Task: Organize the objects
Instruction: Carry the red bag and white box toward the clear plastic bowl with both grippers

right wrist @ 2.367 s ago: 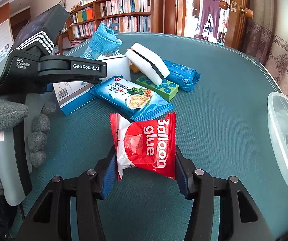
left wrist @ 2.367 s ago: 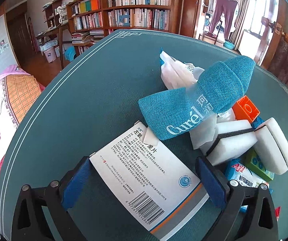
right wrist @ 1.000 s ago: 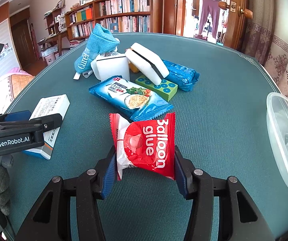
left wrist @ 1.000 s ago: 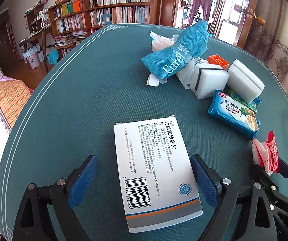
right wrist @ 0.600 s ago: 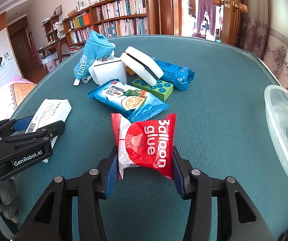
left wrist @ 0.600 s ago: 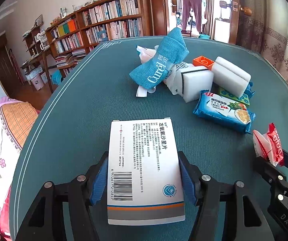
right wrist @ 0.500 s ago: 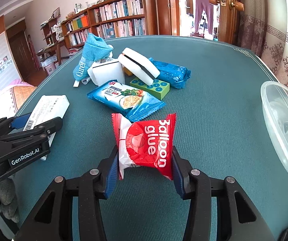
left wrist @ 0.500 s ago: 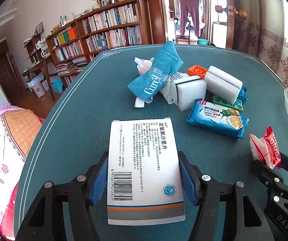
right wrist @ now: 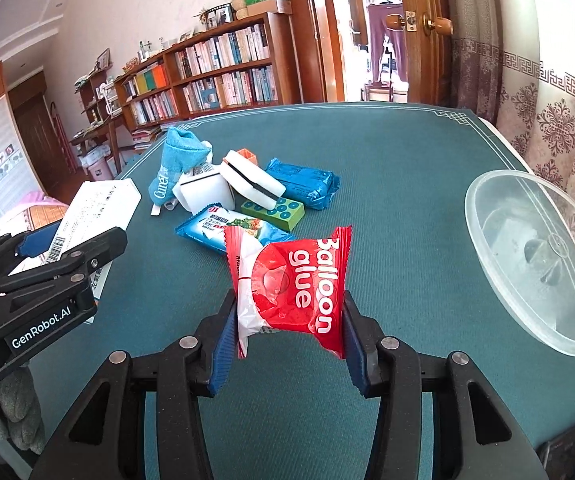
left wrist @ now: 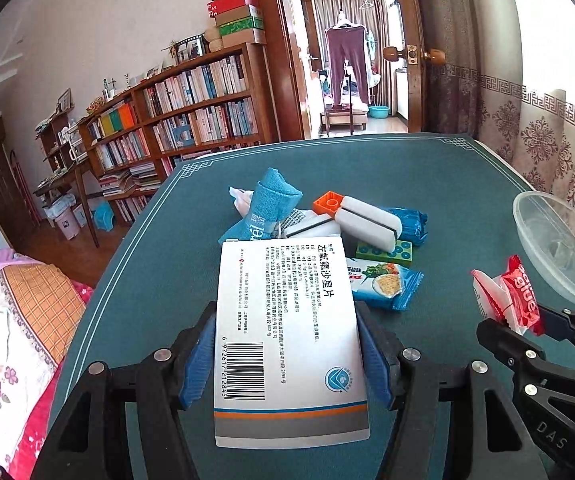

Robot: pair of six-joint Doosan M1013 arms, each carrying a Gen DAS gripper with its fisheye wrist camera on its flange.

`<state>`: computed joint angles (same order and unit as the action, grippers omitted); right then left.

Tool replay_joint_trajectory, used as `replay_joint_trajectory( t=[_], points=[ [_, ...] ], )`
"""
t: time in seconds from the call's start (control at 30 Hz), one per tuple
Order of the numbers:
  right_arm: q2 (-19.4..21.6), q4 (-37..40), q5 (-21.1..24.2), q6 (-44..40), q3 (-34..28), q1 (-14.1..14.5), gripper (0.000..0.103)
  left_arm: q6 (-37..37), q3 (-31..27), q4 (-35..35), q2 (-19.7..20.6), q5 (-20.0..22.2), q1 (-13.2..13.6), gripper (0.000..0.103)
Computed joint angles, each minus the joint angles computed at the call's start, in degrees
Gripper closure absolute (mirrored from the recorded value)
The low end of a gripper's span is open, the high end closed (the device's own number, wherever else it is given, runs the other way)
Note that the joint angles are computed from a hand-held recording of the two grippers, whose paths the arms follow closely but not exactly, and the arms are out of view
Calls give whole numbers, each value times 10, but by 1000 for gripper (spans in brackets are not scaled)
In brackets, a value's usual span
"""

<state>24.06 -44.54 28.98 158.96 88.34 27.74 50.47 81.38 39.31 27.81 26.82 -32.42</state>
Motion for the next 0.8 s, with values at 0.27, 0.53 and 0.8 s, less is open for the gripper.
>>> replay_joint_trajectory(
  t=[0.27, 0.53, 0.8],
  points=[
    [-22, -44, 5, 56, 22, -2, 55, 10, 4, 6, -7, -15, -9, 36],
    [-44, -82, 16, 102, 43, -7, 55, 20, -2, 5, -2, -16, -20, 36],
    [-65, -100, 38, 136, 65, -18, 55, 48, -11, -8, 2, -21, -31, 36]
  ],
)
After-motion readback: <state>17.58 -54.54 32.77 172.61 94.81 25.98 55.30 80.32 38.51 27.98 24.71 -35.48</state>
